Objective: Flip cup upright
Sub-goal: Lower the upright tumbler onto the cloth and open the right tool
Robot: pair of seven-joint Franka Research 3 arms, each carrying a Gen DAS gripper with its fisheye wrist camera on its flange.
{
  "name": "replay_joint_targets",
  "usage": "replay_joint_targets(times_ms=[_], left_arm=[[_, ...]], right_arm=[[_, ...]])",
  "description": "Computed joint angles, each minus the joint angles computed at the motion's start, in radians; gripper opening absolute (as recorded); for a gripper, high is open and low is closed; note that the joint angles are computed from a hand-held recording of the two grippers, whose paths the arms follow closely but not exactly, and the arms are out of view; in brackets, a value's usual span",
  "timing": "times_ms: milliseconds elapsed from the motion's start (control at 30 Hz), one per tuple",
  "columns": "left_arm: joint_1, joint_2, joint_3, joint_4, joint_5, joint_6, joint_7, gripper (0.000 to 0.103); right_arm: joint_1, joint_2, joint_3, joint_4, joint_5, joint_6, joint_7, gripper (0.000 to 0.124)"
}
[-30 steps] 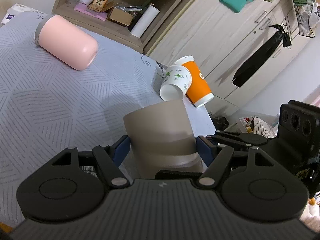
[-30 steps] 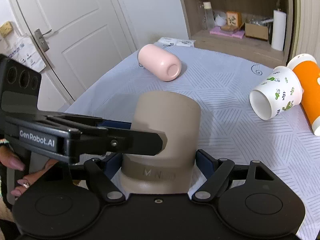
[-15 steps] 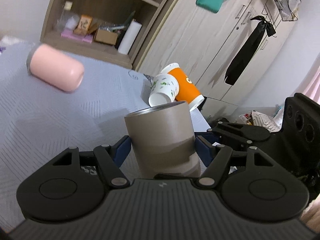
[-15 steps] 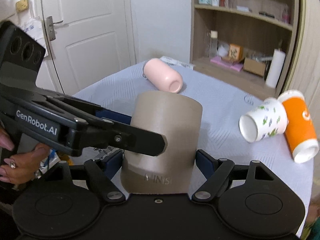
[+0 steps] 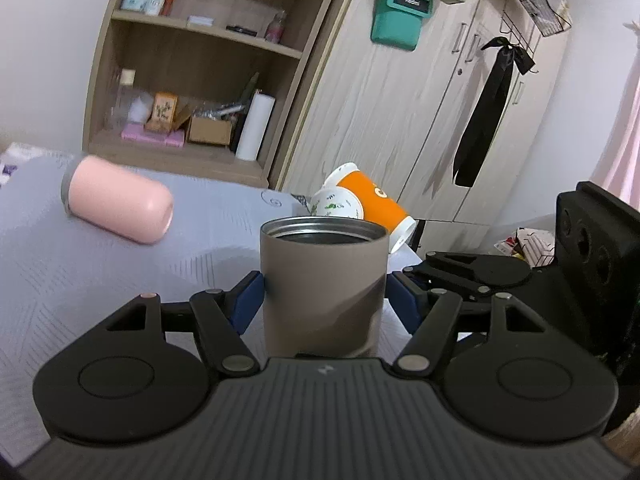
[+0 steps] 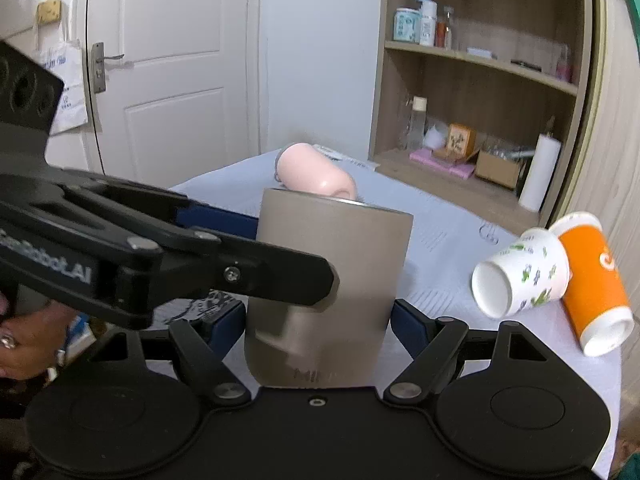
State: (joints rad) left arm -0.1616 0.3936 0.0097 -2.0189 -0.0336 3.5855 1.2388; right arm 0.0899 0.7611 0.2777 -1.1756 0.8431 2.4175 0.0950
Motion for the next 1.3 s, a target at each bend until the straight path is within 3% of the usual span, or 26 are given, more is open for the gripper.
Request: replay_joint_targets(times_ms=[100,167,233,467,700,1100,1300], left_arm=[[-0.075,0.020,0.063,0.023,-0.087,0.005,0.067,0.067],[-0.158,0.044,0.131,0.051,-0.190,0.008,0.157,0.067],[-0.183,0.060,0.153,0.073,-0.233,0.005,0.217,0.067],[-0.077,0.085,0.074,0.101,-0.154,0.036,0.212,0.067],[-0.052,0.107,0.067,0.137,-0.125,0.003,0.206,0.067],[-0.100,0.127,0.113,0.159,-0.150,-0.015,0.197,0.067],[-0.013,0.120,0.041,0.167,-0.058,-0.058,0.102,0.070]], right_arm=[[0.014,0.018,0.005,0.012,0.011,0.046,0.007,0.083],[0.021,0.040,0.013,0.036,0.016,0.069,0.016,0.083],[0.027,0.062,0.022,0.058,0.018,0.097,0.012,0.083],[0.033,0.111,0.066,0.106,0.025,0.176,-0.062,0.083],[0.056,0.155,0.067,0.159,-0.009,0.209,-0.071,0.083],[0.054,0.193,0.075,0.209,-0.046,0.188,-0.035,0.083],[0.051,0.202,0.081,0.220,-0.041,0.184,-0.028,0.083]])
